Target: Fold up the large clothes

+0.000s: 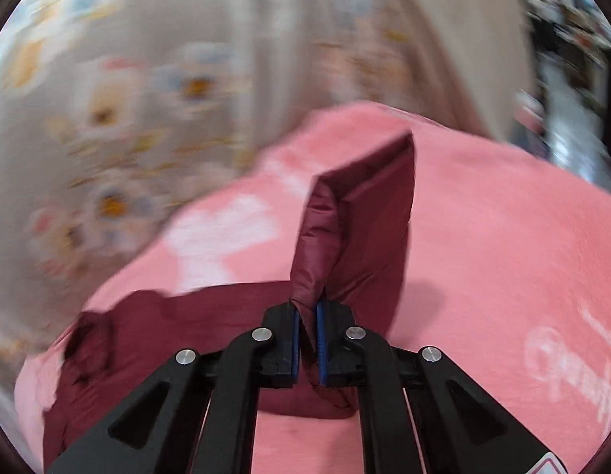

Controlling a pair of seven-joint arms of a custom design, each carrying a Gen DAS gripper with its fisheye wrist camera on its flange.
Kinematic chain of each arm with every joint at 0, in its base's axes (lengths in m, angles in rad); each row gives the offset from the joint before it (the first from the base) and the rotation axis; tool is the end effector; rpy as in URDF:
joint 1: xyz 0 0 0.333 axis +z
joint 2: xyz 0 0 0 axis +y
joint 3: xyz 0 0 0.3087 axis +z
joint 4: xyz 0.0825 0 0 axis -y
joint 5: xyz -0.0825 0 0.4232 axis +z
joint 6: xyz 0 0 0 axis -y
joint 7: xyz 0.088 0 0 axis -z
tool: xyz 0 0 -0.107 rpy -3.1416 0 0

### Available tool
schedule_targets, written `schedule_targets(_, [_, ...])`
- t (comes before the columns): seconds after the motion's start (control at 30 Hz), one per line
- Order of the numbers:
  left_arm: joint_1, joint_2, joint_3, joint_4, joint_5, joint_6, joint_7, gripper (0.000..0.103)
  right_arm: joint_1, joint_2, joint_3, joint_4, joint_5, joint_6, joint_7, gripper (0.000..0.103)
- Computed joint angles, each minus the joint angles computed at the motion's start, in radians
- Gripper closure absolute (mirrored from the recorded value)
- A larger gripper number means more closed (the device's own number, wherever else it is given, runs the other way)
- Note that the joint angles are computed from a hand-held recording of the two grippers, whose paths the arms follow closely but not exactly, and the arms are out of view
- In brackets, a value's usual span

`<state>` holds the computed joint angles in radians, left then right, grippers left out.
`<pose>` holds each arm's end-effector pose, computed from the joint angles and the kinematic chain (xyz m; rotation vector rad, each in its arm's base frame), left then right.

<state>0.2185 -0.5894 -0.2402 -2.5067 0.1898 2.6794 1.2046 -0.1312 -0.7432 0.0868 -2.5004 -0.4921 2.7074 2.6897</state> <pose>0.4638 -0.0258 0.5434 -1.8815 1.5474 -0.5762 0.4223 0.0051 0.6218 -0.8309 2.0803 -0.8283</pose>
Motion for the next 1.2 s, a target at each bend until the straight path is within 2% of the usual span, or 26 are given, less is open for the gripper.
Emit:
schedule_targets(0.07, [-0.004,0.023,0.011,0.019,-0.015,0.004,0.000,0.006,0.079,0.097,0.012,0.098,0.007,0.061,-0.073,0.096])
schedule_targets(0.17, [-0.007,0.052,0.027,0.045,-0.035,0.010,-0.002,0.006,0.252,0.284,0.002,0.258,0.070,0.142,-0.242,0.096])
schedule_targets(0.23, [-0.004,0.066,0.033,0.058,-0.040,0.017,-0.005,0.006,0.414,0.422,-0.049,0.364,0.195,0.180,-0.420,0.096])
schedule_targets(0.3, [0.008,0.079,0.034,0.070,-0.036,0.024,-0.014,0.006,0.527,0.536,-0.079,0.456,0.343,0.180,-0.589,0.096])
schedule_targets(0.37, [0.016,0.089,0.038,0.078,-0.034,0.029,-0.019,0.006,0.595,0.644,-0.076,0.545,0.491,0.154,-0.755,0.092])
schedule_targets(0.43, [0.014,0.100,0.048,0.085,-0.042,0.033,-0.017,0.006,0.624,0.720,-0.046,0.608,0.627,0.115,-0.897,0.090])
schedule_targets(0.47, [0.006,0.109,0.060,0.091,-0.055,0.034,-0.007,0.006,0.626,0.735,-0.021,0.614,0.649,0.102,-0.930,0.088])
schedule_targets(0.53, [-0.016,0.128,0.087,0.104,-0.092,0.036,0.021,0.006,0.619,0.760,0.019,0.630,0.643,0.090,-0.954,0.076])
schedule_targets(0.6, [-0.041,0.147,0.112,0.116,-0.139,0.042,0.051,0.006,0.610,0.724,0.047,0.575,0.605,0.151,-0.948,0.048])
schedule_targets(0.63, [-0.063,0.158,0.132,0.124,-0.179,0.046,0.076,0.006,0.602,0.697,0.051,0.541,0.567,0.184,-0.915,0.045])
schedule_targets(0.67, [-0.078,0.167,0.146,0.131,-0.214,0.047,0.093,0.006,0.578,0.651,0.058,0.486,0.464,0.227,-0.813,0.044])
schedule_targets(0.7, [-0.102,0.182,0.165,0.144,-0.263,0.046,0.118,0.006,0.559,0.619,0.060,0.454,0.415,0.233,-0.755,0.044])
schedule_targets(0.8, [-0.176,0.231,0.214,0.192,-0.425,0.025,0.206,0.006,0.488,0.529,0.056,0.363,0.324,0.208,-0.585,0.044])
schedule_targets(0.93, [-0.233,0.313,0.228,0.271,-0.597,-0.065,0.307,0.006,0.411,0.426,0.015,0.243,0.332,0.135,-0.389,0.043])
schedule_targets(1.03, [-0.245,0.362,0.223,0.315,-0.701,-0.143,0.366,0.007,0.351,0.355,-0.026,0.146,0.363,0.089,-0.261,0.042])
schedule_targets(1.07, [-0.241,0.370,0.211,0.319,-0.710,-0.144,0.362,0.013,0.345,0.349,-0.035,0.132,0.369,0.084,-0.245,0.042])
schedule_targets(1.1, [-0.231,0.373,0.194,0.317,-0.690,-0.126,0.343,0.028,0.338,0.346,-0.050,0.122,0.381,0.074,-0.234,0.044])
schedule_targets(1.13, [-0.223,0.377,0.179,0.318,-0.664,-0.105,0.327,0.057,0.336,0.349,-0.072,0.115,0.399,0.070,-0.234,0.044])
schedule_targets(1.17, [-0.223,0.379,0.177,0.319,-0.668,-0.101,0.336,0.076,0.333,0.360,-0.075,0.116,0.406,0.071,-0.227,0.046])
schedule_targets(1.2, [-0.227,0.391,0.183,0.337,-0.689,-0.117,0.350,0.094,0.336,0.374,-0.089,0.124,0.422,0.072,-0.233,0.052])
